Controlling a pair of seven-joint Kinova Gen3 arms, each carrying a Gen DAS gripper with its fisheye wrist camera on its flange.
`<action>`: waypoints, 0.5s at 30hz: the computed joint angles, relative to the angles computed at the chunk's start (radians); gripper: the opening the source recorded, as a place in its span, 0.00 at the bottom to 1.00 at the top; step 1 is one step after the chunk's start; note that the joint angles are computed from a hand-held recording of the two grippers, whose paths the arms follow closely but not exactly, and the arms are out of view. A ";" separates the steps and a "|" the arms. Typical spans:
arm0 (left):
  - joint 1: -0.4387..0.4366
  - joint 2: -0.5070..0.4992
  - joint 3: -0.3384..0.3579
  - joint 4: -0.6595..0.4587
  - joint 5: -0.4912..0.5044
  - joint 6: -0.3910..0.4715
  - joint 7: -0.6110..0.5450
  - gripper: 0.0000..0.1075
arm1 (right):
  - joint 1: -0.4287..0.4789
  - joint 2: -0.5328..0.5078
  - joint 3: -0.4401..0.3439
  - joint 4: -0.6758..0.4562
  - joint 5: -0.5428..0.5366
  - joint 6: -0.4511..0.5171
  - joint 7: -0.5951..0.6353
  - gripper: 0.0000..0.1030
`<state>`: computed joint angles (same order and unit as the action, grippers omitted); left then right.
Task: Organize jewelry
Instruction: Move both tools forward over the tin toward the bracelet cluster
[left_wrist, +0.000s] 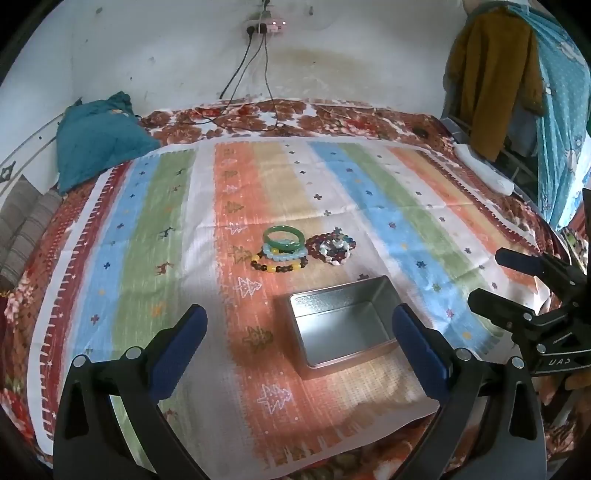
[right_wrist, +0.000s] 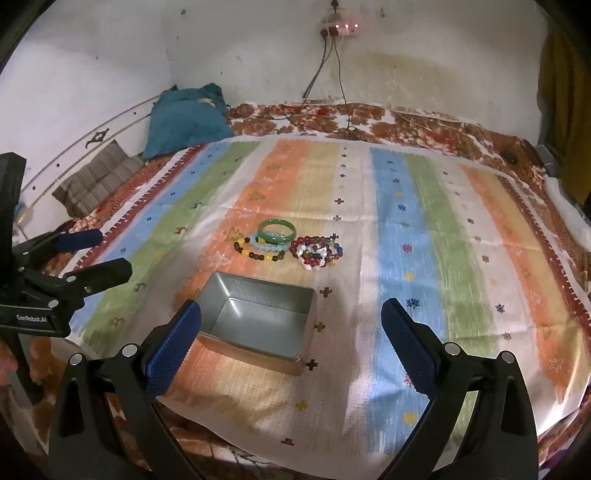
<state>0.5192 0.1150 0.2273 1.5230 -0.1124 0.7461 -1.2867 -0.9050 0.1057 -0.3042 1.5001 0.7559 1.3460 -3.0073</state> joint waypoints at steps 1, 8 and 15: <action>0.001 -0.001 -0.001 0.000 -0.002 0.002 0.005 0.91 | 0.000 0.001 0.000 -0.001 -0.002 0.001 0.002 0.96; -0.007 0.006 -0.007 -0.017 0.007 0.019 0.022 0.91 | 0.006 0.001 0.004 -0.004 -0.018 0.001 0.009 0.96; -0.017 0.004 -0.009 -0.016 0.014 0.019 0.004 0.91 | 0.008 0.011 0.007 -0.010 -0.027 0.008 0.025 0.96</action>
<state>0.5023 0.1191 0.2182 1.5071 -0.0981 0.7653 -1.2824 -0.8974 0.1167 -0.2972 1.4899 0.7292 1.3543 -2.9822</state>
